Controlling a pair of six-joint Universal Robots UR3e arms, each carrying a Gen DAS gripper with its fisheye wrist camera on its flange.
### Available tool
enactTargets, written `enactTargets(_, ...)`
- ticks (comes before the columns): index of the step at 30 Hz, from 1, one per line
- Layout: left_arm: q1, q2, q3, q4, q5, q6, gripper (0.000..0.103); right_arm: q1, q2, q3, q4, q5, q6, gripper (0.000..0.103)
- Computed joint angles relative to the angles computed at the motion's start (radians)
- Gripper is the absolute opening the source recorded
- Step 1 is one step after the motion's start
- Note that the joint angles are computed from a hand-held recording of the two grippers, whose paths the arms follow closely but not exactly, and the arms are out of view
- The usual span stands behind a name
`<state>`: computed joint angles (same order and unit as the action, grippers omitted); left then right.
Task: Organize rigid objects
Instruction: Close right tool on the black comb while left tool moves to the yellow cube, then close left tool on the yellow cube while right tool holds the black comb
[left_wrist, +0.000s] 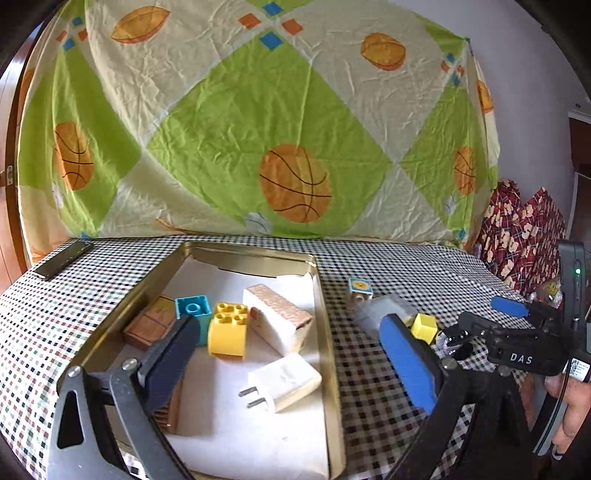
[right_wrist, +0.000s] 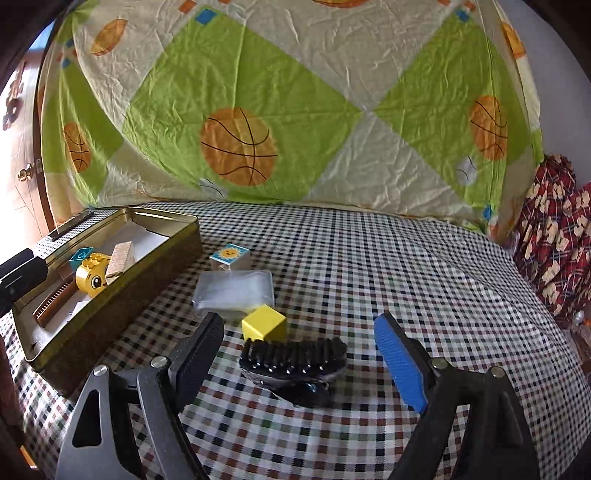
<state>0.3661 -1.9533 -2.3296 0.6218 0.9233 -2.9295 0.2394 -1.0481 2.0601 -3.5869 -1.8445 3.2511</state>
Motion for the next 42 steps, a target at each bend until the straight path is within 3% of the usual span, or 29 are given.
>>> enactTargets(14, -0.181, -0.026, 0.122, -0.094, 0.145, -0.008, 0.102, -0.039, 0.031, -0.163, 0.341, 0.078, -0.001, 0.089)
enactTargets(15, -0.19, -0.031, 0.13, -0.102, 0.15, -0.005, 0.102, -0.052, 0.022, -0.152, 0.344, 0.104, 0.001, 0.089)
enactTargets(16, -0.199, -0.036, 0.136, -0.106, 0.157, -0.003, 0.102, -0.066, 0.014, -0.134, 0.328, 0.134, 0.001, 0.076)
enactTargets(17, -0.208, -0.042, 0.144, -0.111, 0.166, -0.002, 0.102, -0.066, 0.011, -0.126, 0.32, 0.128, 0.004, 0.075)
enactTargets(20, -0.237, -0.055, 0.172, -0.135, 0.186, -0.004, 0.102, -0.078, -0.003, -0.083, 0.26, 0.143, 0.019, 0.075)
enactTargets(28, -0.375, -0.117, 0.304, -0.212, 0.281, 0.003, 0.101, -0.111, -0.012, -0.074, 0.209, 0.034, 0.052, 0.074)
enactTargets(33, -0.463, -0.178, 0.425, -0.302, 0.35, 0.012, 0.091, -0.173, -0.025, -0.071, 0.219, 0.058, 0.064, 0.074)
enactTargets(42, -0.546, -0.254, 0.639, -0.569, 0.379, 0.045, 0.055, -0.209, -0.043, -0.026, 0.17, 0.073, 0.09, 0.075)
